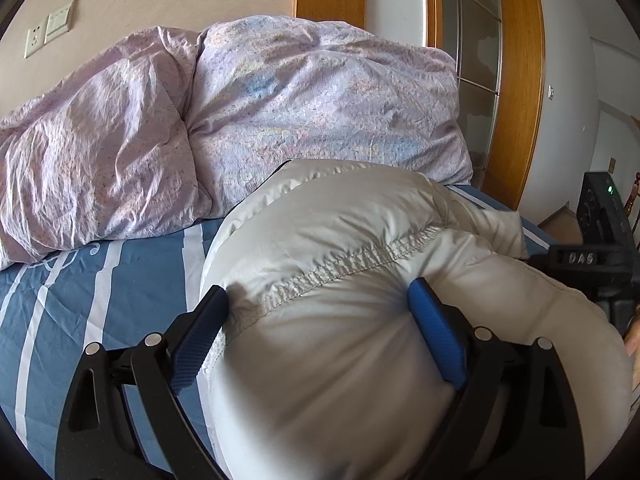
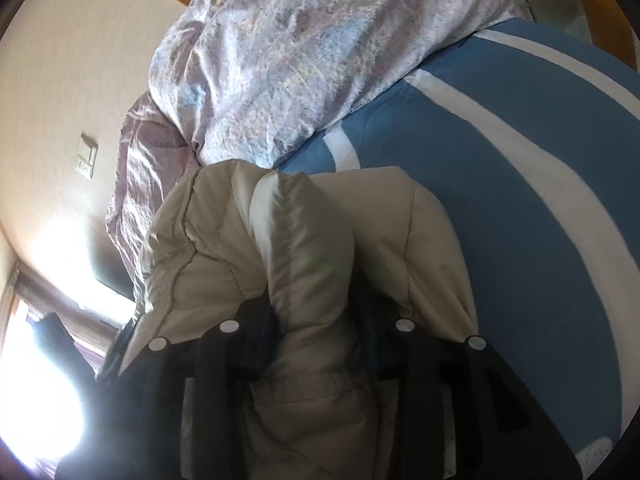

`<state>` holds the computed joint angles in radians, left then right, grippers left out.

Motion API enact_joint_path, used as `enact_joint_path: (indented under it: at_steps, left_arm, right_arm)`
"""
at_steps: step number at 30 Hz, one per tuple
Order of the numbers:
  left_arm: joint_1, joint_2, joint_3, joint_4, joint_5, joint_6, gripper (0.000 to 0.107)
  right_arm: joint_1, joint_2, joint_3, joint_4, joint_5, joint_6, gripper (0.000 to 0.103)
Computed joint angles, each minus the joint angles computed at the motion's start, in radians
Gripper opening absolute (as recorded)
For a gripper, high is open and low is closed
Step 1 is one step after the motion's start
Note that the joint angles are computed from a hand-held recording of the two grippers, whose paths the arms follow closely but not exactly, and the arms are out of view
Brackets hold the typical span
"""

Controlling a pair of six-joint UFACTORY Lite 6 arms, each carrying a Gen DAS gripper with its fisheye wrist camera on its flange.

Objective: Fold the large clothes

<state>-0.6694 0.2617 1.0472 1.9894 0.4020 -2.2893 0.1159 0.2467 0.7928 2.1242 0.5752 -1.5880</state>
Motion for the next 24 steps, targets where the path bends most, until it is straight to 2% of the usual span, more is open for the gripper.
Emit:
enact_joint_path:
  at_steps: [3,6,7,8,9,12,15,17,19,21,24]
  left_arm:
    - [0.003,0.005,0.008,-0.018,-0.007,0.018,0.093]
    - [0.015,0.012,0.029,-0.053,-0.033,0.056,0.093]
    - [0.014,0.011,0.029,-0.065,-0.034,0.066,0.093]
    - [0.008,0.008,0.026,-0.077,-0.03,0.073,0.093]
    - [0.012,0.014,0.038,-0.1,-0.035,0.098,0.093]
    - [0.0,0.017,0.046,-0.161,-0.022,0.152,0.093]
    - [-0.007,0.022,0.053,-0.199,-0.012,0.188,0.093]
    - [-0.007,0.022,0.053,-0.195,-0.012,0.187,0.093]
    - [-0.008,0.023,0.055,-0.197,-0.007,0.188,0.094]
    - [-0.017,0.029,0.06,-0.207,0.007,0.198,0.094]
    - [-0.026,0.037,0.061,-0.195,0.03,0.18,0.094]
  right_arm:
    - [0.032,-0.163,-0.03,-0.089,-0.18,0.13,0.044]
    - [0.047,-0.392,-0.135,0.003,-0.258,0.052,0.045]
    - [0.052,-0.442,-0.153,-0.003,-0.275,0.058,0.05]
    - [0.065,-0.485,-0.163,-0.051,-0.296,0.103,0.055]
    - [0.092,-0.502,-0.157,-0.141,-0.311,0.181,0.056]
    - [0.163,-0.448,-0.111,-0.339,-0.312,0.359,0.056]
    - [0.228,-0.39,-0.081,-0.275,-0.368,0.3,0.061]
    - [0.217,-0.333,-0.058,-0.329,-0.354,0.36,0.064]
    - [0.149,-0.265,-0.061,-0.269,-0.235,0.309,0.064]
    - [0.112,-0.229,-0.075,-0.188,-0.162,0.232,0.064]
    - [0.139,-0.213,-0.078,-0.084,-0.192,0.13,0.064]
